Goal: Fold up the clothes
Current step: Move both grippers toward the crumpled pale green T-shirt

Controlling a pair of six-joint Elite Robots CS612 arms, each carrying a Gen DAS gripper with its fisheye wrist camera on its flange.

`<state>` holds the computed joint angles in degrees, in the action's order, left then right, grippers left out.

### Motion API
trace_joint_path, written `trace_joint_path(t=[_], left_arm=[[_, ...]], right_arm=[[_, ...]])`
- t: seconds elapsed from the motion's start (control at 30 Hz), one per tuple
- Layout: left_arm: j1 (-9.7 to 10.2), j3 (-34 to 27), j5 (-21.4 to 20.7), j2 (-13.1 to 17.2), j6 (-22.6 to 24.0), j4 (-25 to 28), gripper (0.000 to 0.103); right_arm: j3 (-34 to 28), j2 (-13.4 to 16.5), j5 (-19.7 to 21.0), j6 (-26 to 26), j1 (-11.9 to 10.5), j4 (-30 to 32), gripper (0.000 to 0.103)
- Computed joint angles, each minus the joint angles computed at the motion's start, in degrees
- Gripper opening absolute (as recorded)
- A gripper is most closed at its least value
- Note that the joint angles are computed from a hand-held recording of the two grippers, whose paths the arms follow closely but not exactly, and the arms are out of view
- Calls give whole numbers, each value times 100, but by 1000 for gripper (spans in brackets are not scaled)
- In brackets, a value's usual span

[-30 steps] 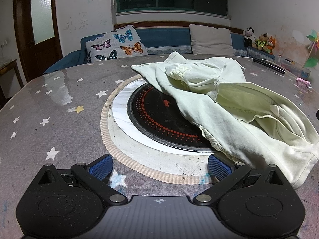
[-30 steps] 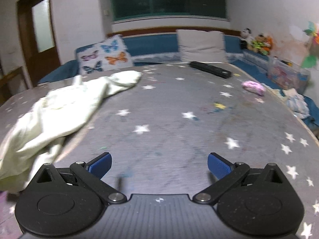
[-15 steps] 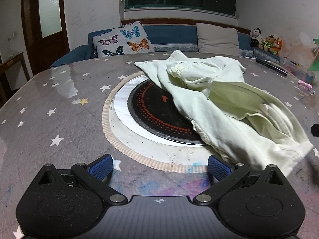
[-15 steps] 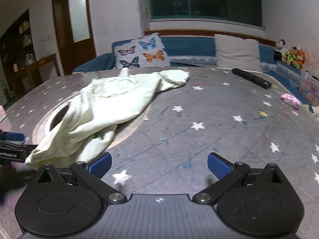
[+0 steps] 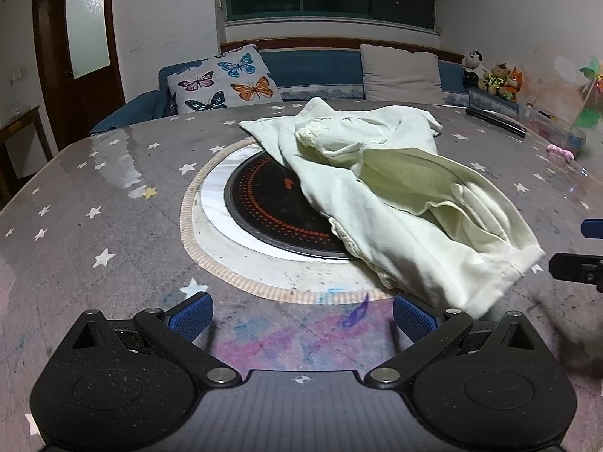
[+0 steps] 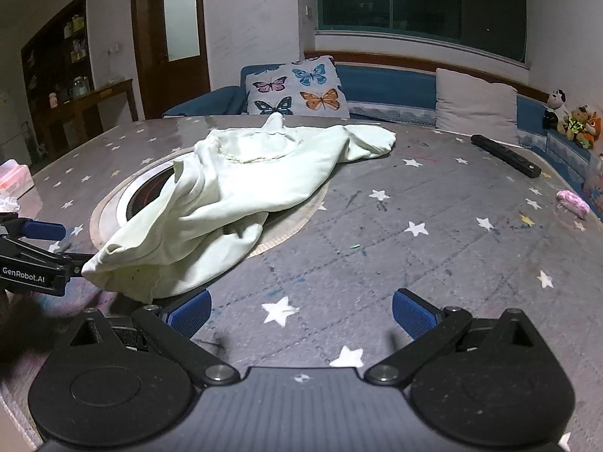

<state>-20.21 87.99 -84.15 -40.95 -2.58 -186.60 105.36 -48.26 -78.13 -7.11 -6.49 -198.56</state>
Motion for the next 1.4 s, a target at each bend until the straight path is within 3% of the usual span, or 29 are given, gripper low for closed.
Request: trace_joint_path(t=[0.63, 1.4], left_arm=[[-101, 169, 34, -100, 106, -186, 103], [-62, 111, 93, -108, 4, -267, 103]], right_arm=[[112, -54, 46, -195, 54, -161, 103], [-161, -10, 205, -517, 140, -18, 102]])
